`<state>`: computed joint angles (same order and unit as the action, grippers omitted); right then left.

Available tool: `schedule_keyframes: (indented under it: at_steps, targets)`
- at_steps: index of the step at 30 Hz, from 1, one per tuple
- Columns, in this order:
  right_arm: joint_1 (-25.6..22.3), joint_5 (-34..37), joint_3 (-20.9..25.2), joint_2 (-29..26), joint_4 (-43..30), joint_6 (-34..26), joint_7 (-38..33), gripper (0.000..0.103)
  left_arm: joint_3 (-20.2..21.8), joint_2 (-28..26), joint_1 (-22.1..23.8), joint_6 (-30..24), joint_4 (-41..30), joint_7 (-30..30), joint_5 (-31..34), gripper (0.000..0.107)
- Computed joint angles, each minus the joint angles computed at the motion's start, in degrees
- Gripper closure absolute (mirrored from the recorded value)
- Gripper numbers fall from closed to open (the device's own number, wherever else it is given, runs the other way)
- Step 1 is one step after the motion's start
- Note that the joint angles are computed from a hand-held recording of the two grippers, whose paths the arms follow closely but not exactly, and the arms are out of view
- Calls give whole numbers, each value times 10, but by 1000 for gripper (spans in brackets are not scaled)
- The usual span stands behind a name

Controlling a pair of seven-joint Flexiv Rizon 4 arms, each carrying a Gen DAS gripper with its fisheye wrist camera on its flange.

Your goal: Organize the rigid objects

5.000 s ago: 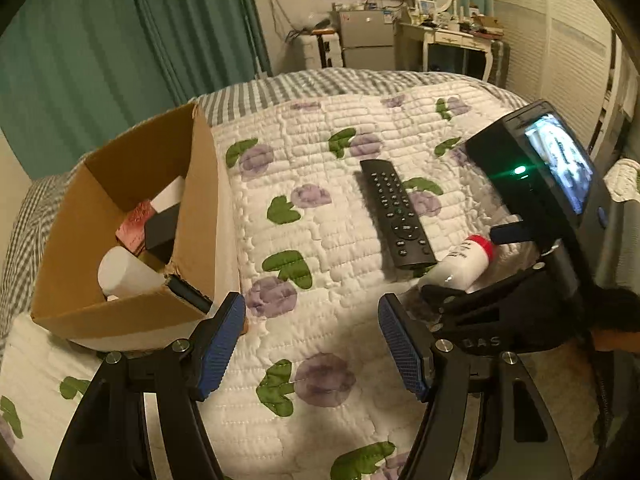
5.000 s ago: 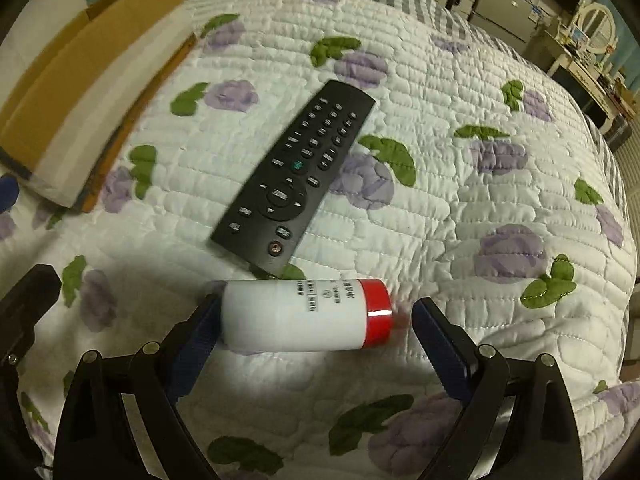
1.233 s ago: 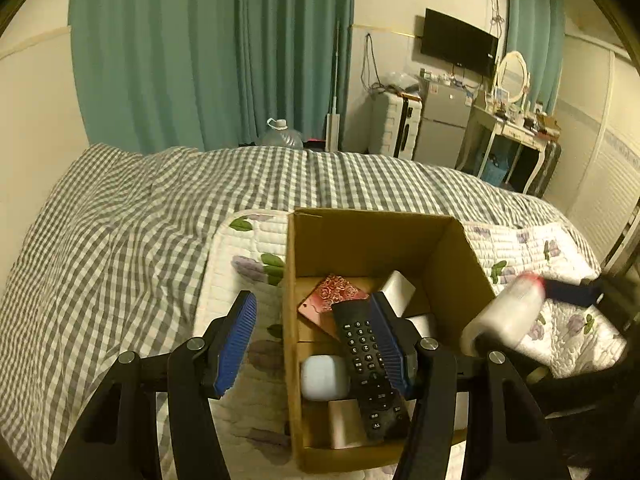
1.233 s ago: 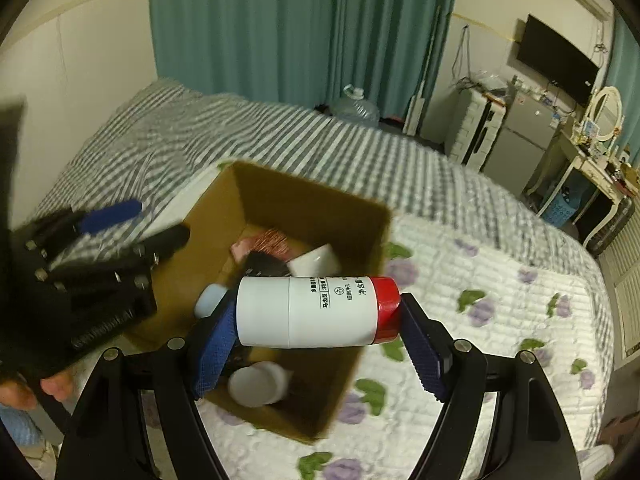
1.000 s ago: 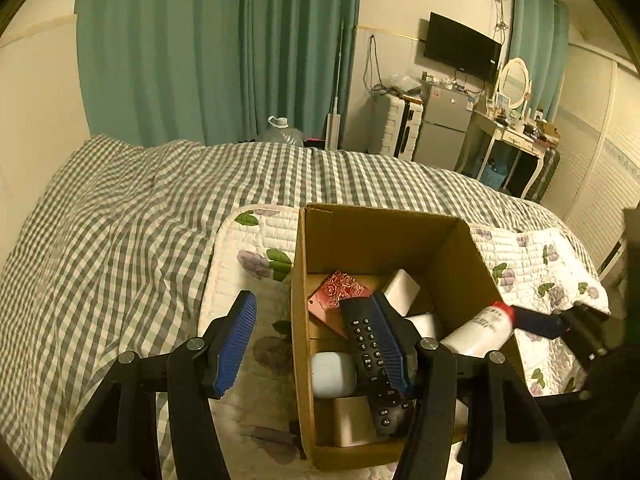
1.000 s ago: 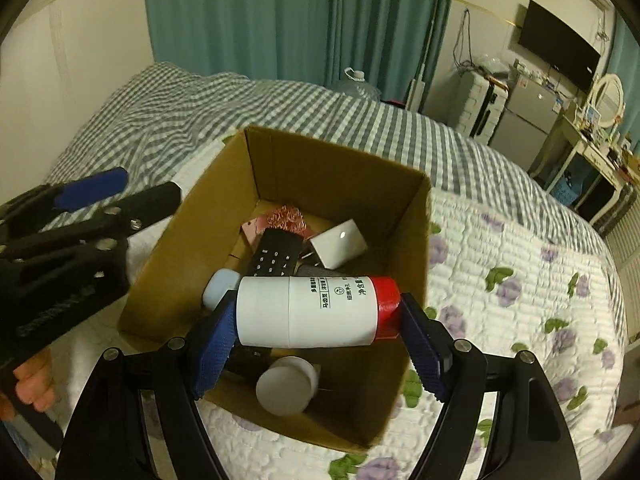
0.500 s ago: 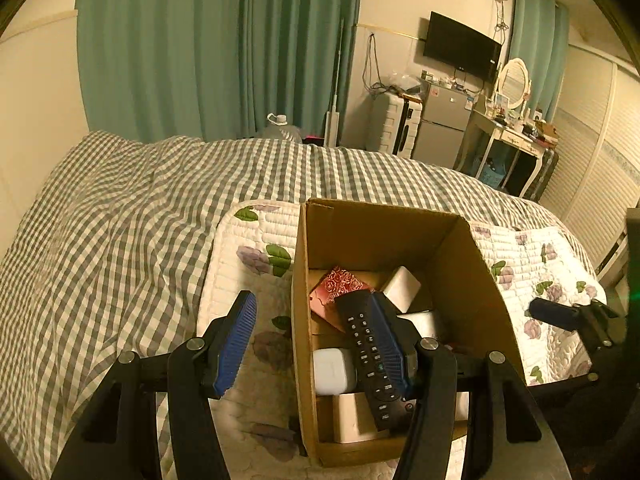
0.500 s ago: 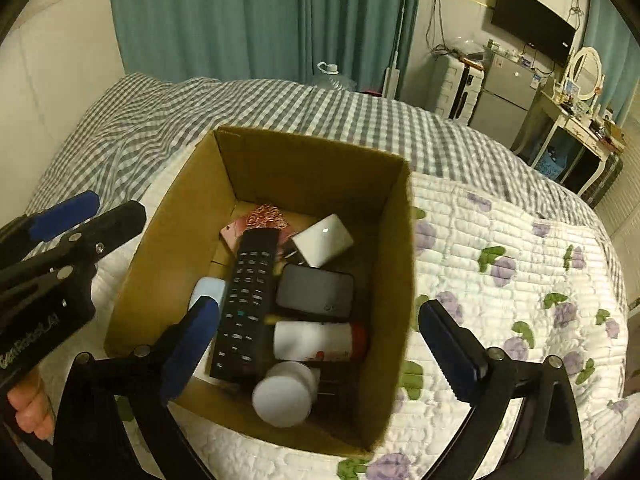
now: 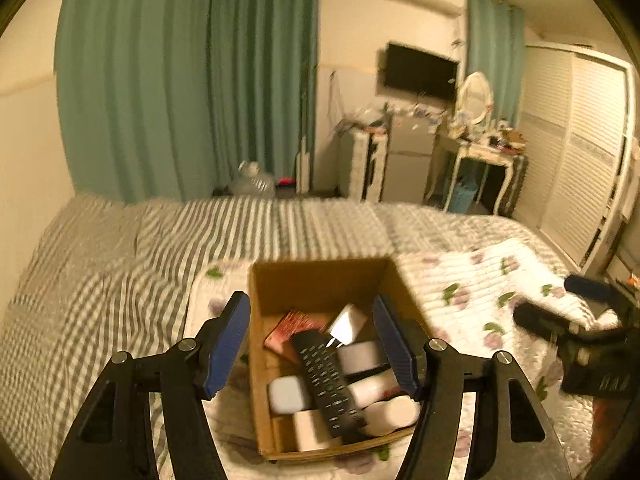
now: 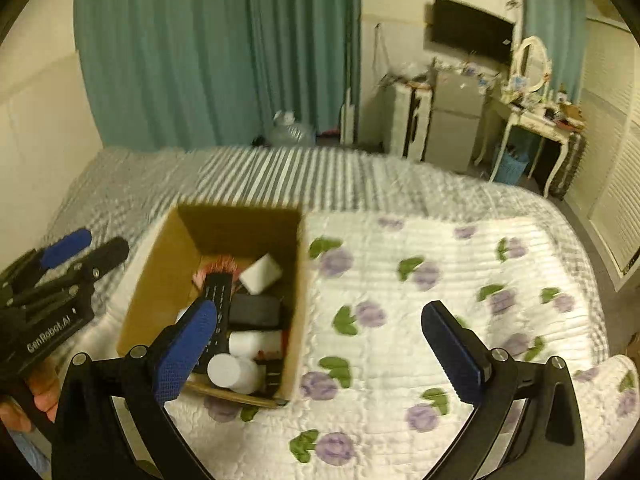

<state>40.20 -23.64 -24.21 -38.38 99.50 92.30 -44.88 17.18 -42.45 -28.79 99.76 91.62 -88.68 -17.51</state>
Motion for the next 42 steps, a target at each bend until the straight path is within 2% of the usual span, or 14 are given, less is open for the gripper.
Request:
schedule_keyframes:
  at_steps: [3, 4, 6, 9, 10, 12, 14, 17, 21, 29, 32, 35, 42]
  targets:
    - [74, 31, -103, 19, 55, 75, 11, 0, -14, 20, -5, 65, 27, 17, 17, 34]
    - [105, 52, -142, 23, 75, 102, 9, 0, -12, 25, -12, 78, 35, 23, 11, 33]
    - [143, 87, -183, 31, 98, 131, -4, 0, 6, 35, -40, 95, 51, 26, -21, 33]
    - [202, 148, -240, 39, 136, 177, -27, 0, 54, 37, -98, 119, 71, 45, -79, 33]
    - [223, 168, -259, 39, 148, 187, -38, 0, 87, 30, -134, 131, 77, 58, -109, 33]
    - [262, 208, -294, 32, 170, 220, -63, 0, 124, 18, -181, 161, 89, 79, -157, 33]
    - [287, 246, -316, 19, 187, 254, -86, 0, 131, 13, -202, 201, 104, 90, -184, 33]
    - [318, 313, -336, -13, 212, 318, -118, 0, 105, 14, -199, 263, 129, 85, -193, 33]
    - [315, 351, -312, -26, 226, 343, -145, 0, 79, 6, -200, 304, 142, 101, -221, 33]
    - [288, 396, -250, -26, 225, 337, -187, 0, 19, 15, -173, 301, 153, 153, -247, 33]
    - [283, 414, -238, -18, 222, 335, -206, 0, -1, 18, -168, 309, 158, 172, -264, 32]
    - [280, 433, -228, -13, 217, 332, -227, 0, -26, 24, -149, 320, 163, 178, -252, 33]
    - [272, 478, -205, -4, 201, 321, -271, 0, -76, 34, -119, 333, 173, 210, -266, 33]
